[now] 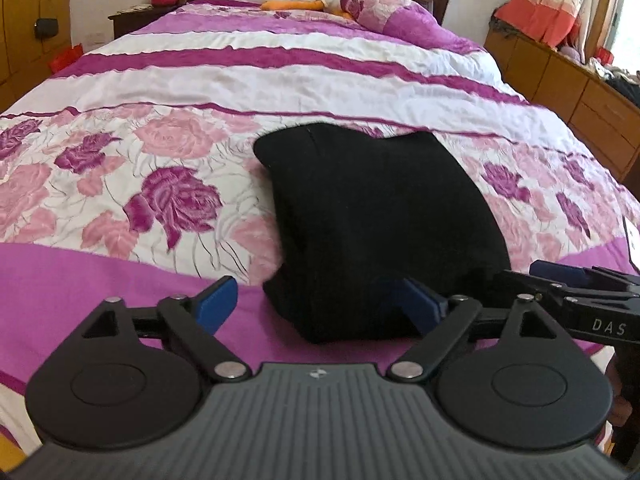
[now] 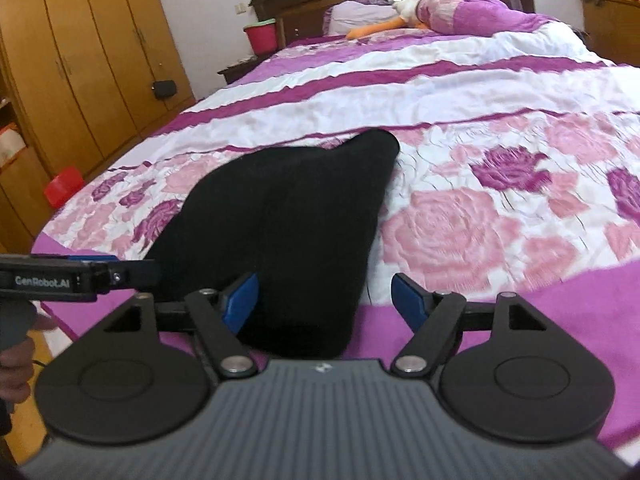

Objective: Fold small clothes

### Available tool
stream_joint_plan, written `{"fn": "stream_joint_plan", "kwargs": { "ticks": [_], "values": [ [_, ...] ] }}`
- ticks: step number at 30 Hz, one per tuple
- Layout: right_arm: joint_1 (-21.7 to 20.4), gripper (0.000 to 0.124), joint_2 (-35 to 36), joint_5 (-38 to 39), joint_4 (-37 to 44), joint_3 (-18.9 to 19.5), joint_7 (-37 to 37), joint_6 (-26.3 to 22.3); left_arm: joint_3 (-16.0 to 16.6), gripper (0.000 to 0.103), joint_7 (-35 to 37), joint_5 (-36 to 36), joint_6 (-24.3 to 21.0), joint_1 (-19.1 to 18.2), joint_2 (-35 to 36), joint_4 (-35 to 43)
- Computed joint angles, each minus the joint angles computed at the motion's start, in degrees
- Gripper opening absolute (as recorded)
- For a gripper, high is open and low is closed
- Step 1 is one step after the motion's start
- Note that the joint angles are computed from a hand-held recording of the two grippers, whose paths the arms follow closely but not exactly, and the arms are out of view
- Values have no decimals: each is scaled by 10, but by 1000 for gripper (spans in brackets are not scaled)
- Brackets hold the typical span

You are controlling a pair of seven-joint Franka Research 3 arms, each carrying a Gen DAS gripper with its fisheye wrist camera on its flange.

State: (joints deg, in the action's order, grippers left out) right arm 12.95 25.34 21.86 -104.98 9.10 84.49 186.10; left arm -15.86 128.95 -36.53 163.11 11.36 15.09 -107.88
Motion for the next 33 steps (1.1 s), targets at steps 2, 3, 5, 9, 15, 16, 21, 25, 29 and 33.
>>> {"fn": "stream_joint_plan", "kwargs": {
  "ticks": [2, 3, 5, 9, 15, 16, 21, 25, 29, 33],
  "values": [
    [12, 75, -8, -1, -12, -13, 3, -4, 3, 92, -9, 8, -4, -5, 0, -7],
    [22, 75, -9, -3, -16, -23, 5, -7, 13, 92, -32, 28, -4, -14, 1, -11],
    [49, 75, -12, -7, -22, -53, 16, -14, 27, 92, -74, 66, 3, -28, 3, -20],
    [75, 75, -8, -14, -29, -79, 33, -15, 48, 92, -155, 156, 38, -52, 12, -38],
    [143, 75, 11, -39, -27, -154, 65, -17, 94, 93, -292, 300, 61, -94, 27, -44],
    [148, 75, 14, -42, -27, -159, 69, -16, 100, 93, -308, 321, 65, -98, 28, -45],
    [157, 75, 30, -38, -25, -168, 87, 0, 95, 96, -365, 383, 72, -91, 33, -46],
    [174, 75, 34, -39, -25, -185, 84, 5, 77, 97, -389, 405, 79, -72, 36, -48],
    [158, 75, 33, -32, -28, -167, 80, 12, 62, 99, -396, 412, 78, -57, 38, -48],
    [149, 75, 33, -26, -28, -155, 75, 14, 55, 100, -400, 414, 79, -50, 40, -46]
  ]
}}
